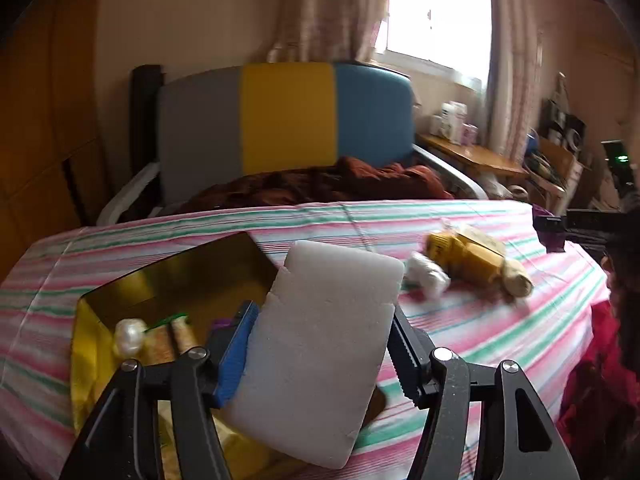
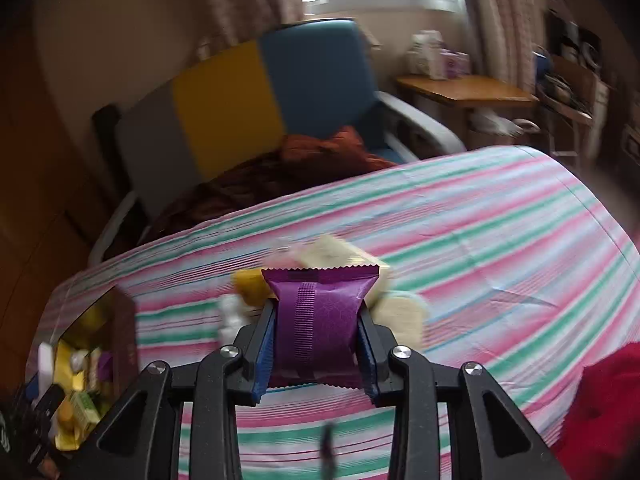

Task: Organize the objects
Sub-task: 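Carry the eraser block and purple packet to the gold tray and release them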

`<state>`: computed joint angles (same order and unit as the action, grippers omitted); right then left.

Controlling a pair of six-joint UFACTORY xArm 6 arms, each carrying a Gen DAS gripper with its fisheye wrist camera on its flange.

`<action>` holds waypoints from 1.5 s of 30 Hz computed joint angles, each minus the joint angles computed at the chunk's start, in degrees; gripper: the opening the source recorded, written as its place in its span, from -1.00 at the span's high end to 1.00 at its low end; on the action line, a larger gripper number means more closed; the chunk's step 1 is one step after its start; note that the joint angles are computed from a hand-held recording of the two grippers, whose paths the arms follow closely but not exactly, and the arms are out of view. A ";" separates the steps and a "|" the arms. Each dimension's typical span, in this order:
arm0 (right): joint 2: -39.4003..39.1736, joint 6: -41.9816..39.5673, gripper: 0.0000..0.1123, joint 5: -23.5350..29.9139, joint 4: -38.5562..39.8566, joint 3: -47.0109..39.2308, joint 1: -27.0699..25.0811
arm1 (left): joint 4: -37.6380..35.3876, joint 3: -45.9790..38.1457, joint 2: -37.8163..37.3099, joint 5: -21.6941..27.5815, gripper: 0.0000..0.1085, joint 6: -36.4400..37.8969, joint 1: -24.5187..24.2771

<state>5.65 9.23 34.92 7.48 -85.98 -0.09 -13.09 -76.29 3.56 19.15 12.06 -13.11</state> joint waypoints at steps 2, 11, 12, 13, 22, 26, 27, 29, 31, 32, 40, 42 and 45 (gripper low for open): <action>0.92 -2.86 0.38 0.96 2.40 -1.67 2.90 | 0.10 0.50 -0.29 -0.27 -0.17 -0.69 1.05; 8.68 -10.89 0.38 6.66 11.22 -9.75 14.46 | -1.97 2.73 -1.24 -0.30 -0.18 -1.25 5.65; 9.58 -11.36 0.38 7.48 11.88 -10.71 15.32 | -2.59 2.64 -1.09 0.12 -0.18 -1.22 6.19; 10.42 -11.83 0.38 8.01 12.46 -11.43 15.94 | -3.19 2.45 -0.89 0.59 -0.18 -1.24 6.76; 17.93 -11.68 0.36 13.27 12.45 -20.60 20.69 | -7.31 -4.77 4.34 5.63 -0.21 -1.47 11.19; 19.68 -10.16 0.17 14.06 10.84 -22.98 21.32 | -4.27 -8.53 7.03 6.06 -0.50 -4.21 12.50; 19.70 -10.10 0.16 14.07 10.73 -22.97 21.45 | -3.19 -8.75 7.21 5.84 -0.66 -5.41 12.74; 19.35 -10.41 0.11 14.01 10.48 -22.30 21.60 | -3.59 -9.12 7.50 5.62 -0.82 -4.82 13.15; 18.90 -10.35 0.11 14.00 9.73 -21.44 21.83 | -2.28 -8.60 7.19 5.40 -0.85 -5.71 13.28; 18.78 -10.26 0.11 13.88 9.67 -21.05 21.94 | -1.02 -8.09 6.92 5.16 -0.85 -6.67 13.29; 15.35 -8.35 0.09 11.77 7.31 -15.60 22.38 | 4.36 -2.10 3.02 2.94 -0.85 -10.80 12.65; 14.73 -7.35 0.09 10.90 5.68 -14.64 22.72 | 5.08 -0.17 1.72 1.77 -0.85 -11.18 12.40; 13.07 -5.83 0.08 9.00 3.02 -12.26 23.09 | 5.36 1.62 0.40 0.84 -0.87 -11.02 12.05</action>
